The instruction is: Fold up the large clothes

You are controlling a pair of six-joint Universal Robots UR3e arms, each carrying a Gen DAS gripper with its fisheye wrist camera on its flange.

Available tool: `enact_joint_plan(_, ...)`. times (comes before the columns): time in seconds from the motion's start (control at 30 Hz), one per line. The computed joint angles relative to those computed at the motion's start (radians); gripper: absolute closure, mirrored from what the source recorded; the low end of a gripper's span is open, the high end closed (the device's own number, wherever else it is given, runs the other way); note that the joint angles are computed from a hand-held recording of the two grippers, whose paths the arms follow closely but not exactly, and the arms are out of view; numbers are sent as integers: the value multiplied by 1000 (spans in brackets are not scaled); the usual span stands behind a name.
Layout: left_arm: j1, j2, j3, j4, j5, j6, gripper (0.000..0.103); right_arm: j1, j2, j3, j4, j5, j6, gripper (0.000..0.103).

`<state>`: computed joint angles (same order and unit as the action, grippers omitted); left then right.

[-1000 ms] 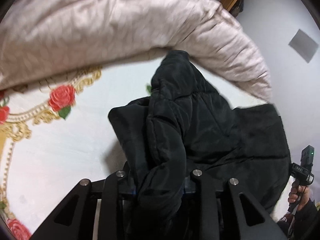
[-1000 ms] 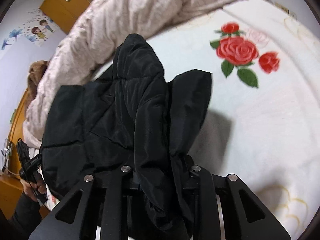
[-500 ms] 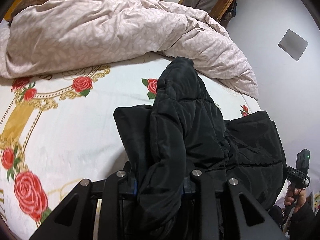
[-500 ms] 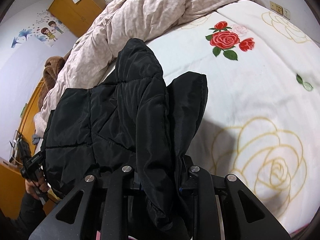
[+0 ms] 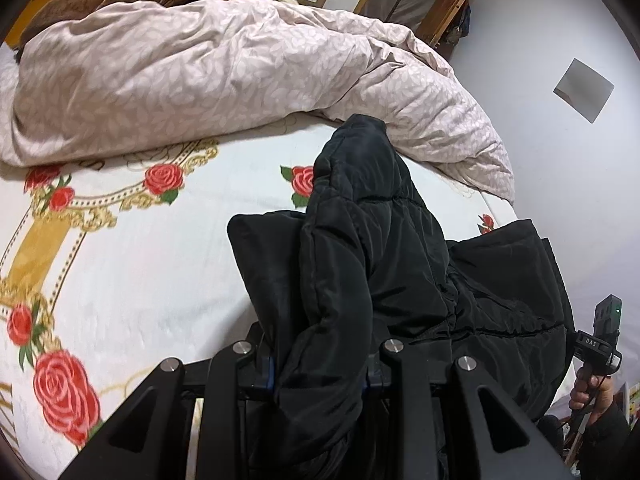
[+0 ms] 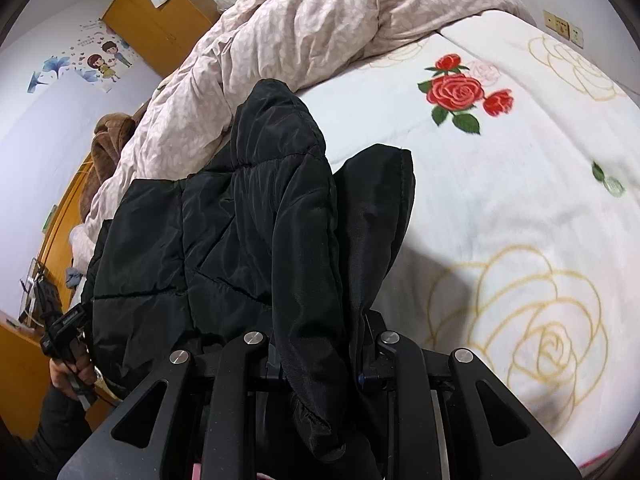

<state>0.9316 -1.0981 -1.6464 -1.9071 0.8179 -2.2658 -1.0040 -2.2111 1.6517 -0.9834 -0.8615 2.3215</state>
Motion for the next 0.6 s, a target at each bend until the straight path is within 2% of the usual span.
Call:
enact_joint_plan(0.3,-244,-283,94,435,33,-317,74,290,286,-11,-540,-11,371,80)
enact_joint_plan(0.4,-300,-391,175,516,51,-386,74,372,402,-70,-667,-30,464,80)
enact_joint_plan(0.6,-397,-598,358,612,94,-491,74,479,623,-217,-826,-68,580,80)
